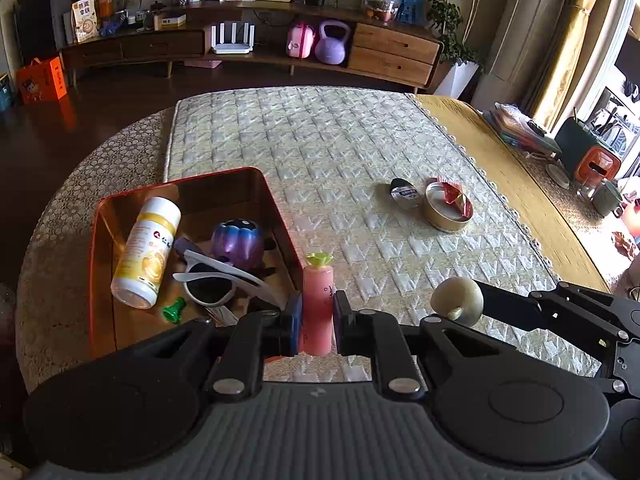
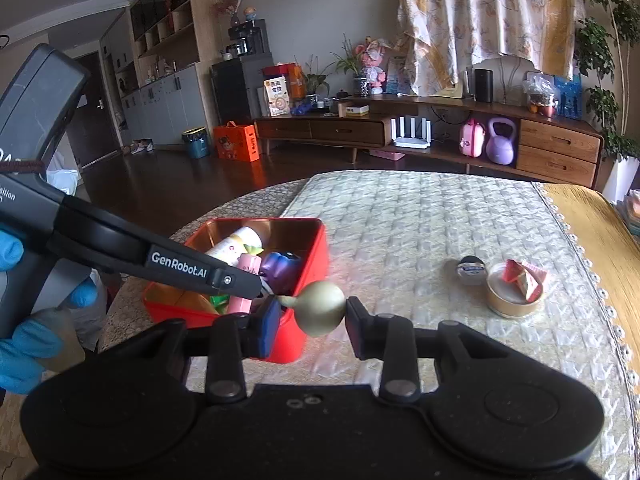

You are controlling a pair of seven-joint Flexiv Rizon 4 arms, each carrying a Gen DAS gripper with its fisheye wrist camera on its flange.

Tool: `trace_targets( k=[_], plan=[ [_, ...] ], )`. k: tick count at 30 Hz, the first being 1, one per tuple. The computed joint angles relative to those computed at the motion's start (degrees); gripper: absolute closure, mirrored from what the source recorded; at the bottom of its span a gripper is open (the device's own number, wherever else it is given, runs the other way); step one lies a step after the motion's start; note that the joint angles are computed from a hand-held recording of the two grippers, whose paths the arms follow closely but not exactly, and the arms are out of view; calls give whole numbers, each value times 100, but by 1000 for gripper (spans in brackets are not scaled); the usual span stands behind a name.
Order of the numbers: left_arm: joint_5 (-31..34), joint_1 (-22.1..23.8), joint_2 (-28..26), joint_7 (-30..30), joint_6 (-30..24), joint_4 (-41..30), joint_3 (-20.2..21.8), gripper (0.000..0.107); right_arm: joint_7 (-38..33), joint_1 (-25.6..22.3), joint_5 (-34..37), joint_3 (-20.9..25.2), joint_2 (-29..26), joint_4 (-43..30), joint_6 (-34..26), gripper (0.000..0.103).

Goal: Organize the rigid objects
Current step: 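Carry the pink tube and cream ball into the red tray and open both grippers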

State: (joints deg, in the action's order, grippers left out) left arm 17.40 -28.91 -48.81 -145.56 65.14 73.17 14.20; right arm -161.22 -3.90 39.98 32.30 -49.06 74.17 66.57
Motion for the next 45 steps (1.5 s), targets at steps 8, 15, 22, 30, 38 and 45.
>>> trace_targets(
  k=[8,15,22,30,38,45],
  plan=[
    [112,56,271,-185,218,508,121,91,0,186,-91,-14,56,81,21,68],
    [165,121,435,-348,348,847,254,91,84,362,-261,-56,9,42,55,68],
    [30,375,484,-311,431,1134,177,91,462,620,-597,-208,-138,-176,-18,68],
    [-223,548,416,-124,323,1295,98,91,963,983,-1106,-380,-400,-517,-365,68],
    [-495,743,394,18,233,1431,-37,91,1536,1345,-1527,-625,-621,-781,-730,68],
    [-635,800,331,193,249,1421,-83,91,1900,1532,-1841,-787,-763,-920,-914,68]
  ],
)
